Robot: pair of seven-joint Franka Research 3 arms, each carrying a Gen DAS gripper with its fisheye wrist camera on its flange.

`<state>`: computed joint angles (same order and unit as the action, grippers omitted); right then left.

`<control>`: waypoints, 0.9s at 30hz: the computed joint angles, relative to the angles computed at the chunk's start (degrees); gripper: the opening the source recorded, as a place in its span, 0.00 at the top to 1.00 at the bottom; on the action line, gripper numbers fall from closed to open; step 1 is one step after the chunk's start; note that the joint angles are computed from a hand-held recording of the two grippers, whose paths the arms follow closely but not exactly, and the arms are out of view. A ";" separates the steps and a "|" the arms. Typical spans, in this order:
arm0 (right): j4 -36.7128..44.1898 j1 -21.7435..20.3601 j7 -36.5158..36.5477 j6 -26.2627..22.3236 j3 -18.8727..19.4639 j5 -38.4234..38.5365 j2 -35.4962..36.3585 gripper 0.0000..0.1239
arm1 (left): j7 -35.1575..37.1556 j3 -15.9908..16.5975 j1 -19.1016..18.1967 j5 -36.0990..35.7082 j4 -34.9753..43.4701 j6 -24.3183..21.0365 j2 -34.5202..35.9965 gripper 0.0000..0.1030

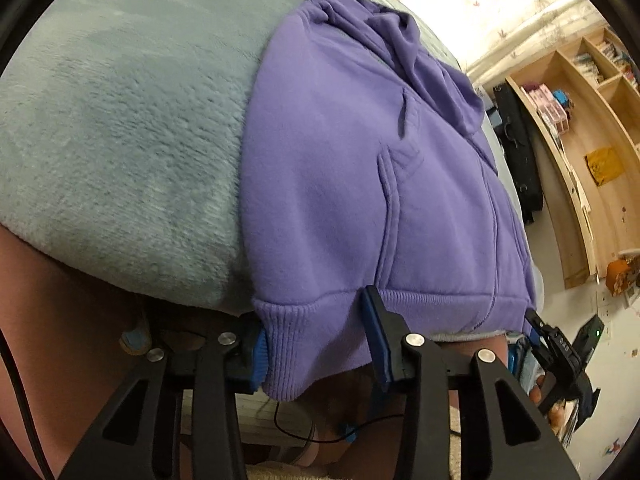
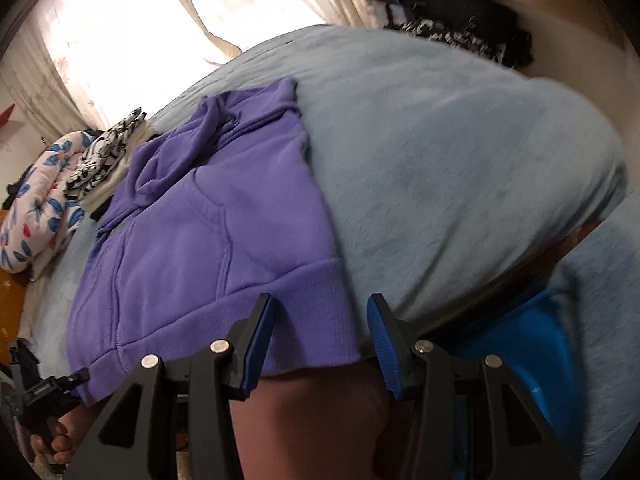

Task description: Fold large clothes

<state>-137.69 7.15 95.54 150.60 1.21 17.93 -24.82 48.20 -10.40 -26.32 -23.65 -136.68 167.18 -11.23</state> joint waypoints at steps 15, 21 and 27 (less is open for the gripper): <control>5.53 9.00 -16.39 -2.82 -6.19 19.38 -0.66 0.92 | 43.04 8.18 -11.20 -39.24 8.05 3.53 -0.89 0.93; 11.58 10.06 -21.81 -1.33 -6.51 27.93 1.93 0.92 | 60.19 9.65 -10.06 -58.86 15.68 4.48 0.70 0.93; 22.37 8.99 -22.82 0.16 -6.15 32.07 9.12 0.92 | 54.03 6.90 -2.90 -52.43 23.28 8.15 4.64 0.93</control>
<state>-115.32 16.15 72.72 150.77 -4.94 50.00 -15.71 102.23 -3.50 -29.22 -76.08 -113.40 175.33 -6.59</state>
